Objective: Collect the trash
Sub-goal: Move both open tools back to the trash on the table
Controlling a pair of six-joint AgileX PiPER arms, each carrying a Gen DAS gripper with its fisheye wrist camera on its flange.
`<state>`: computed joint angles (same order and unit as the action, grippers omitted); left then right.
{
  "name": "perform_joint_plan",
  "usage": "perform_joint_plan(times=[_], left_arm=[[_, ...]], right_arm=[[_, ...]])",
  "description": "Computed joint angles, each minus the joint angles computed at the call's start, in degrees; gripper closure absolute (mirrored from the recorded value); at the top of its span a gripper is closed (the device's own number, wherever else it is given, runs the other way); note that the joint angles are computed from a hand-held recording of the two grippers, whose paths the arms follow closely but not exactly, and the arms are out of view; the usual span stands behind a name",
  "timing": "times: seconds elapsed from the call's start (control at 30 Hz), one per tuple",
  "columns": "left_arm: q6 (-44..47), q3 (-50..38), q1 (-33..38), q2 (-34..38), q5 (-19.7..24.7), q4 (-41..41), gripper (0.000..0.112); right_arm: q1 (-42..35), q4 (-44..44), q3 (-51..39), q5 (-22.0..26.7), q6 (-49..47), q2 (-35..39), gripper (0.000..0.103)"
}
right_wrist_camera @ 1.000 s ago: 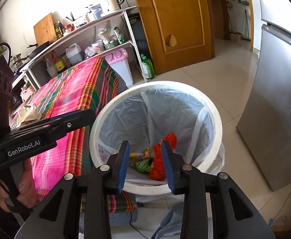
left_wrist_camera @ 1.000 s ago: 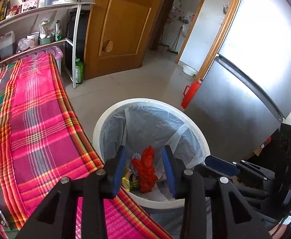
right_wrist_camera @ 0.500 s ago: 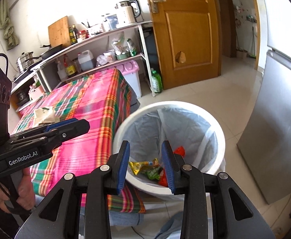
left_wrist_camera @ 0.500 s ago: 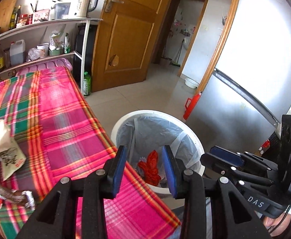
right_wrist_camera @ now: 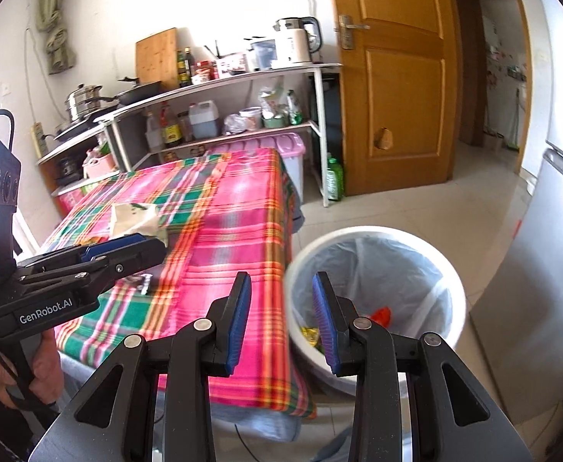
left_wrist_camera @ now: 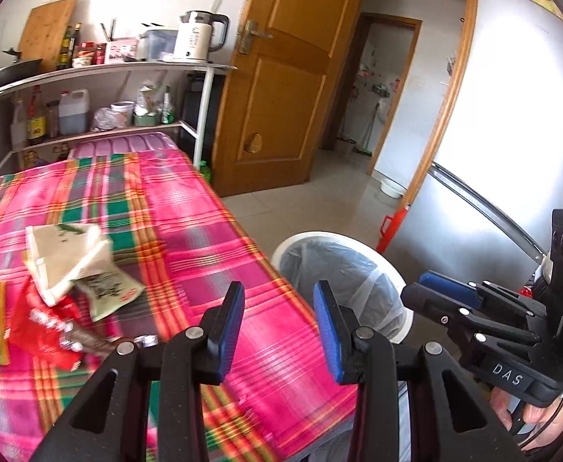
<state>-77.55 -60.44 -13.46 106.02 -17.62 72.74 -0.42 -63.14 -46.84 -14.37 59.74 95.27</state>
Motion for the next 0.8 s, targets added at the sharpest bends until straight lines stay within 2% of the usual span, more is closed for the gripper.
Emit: perform_joint_plan(times=[0.23,0.53,0.6,0.8], left_arm=[[8.1,6.0,4.6,-3.8,-1.1,-7.4,0.073],[13.6,10.5,9.3,-6.3,-2.7,-12.5,0.071],[15.0,11.3,10.1,-6.5,-3.0,-13.9,0.071],[17.0,12.9,13.3,-6.3,-4.1,-15.3,0.071]], right_arm=[[4.9,0.6,-0.5,1.1,-0.4,-0.2,0.069],[8.7,1.7,-1.5,1.5,-2.1,1.1,0.067],[9.0,0.3,-2.0,1.4,-0.8,1.7,0.064],[10.3,-4.2,-4.3,1.8,3.9,3.8,0.063]])
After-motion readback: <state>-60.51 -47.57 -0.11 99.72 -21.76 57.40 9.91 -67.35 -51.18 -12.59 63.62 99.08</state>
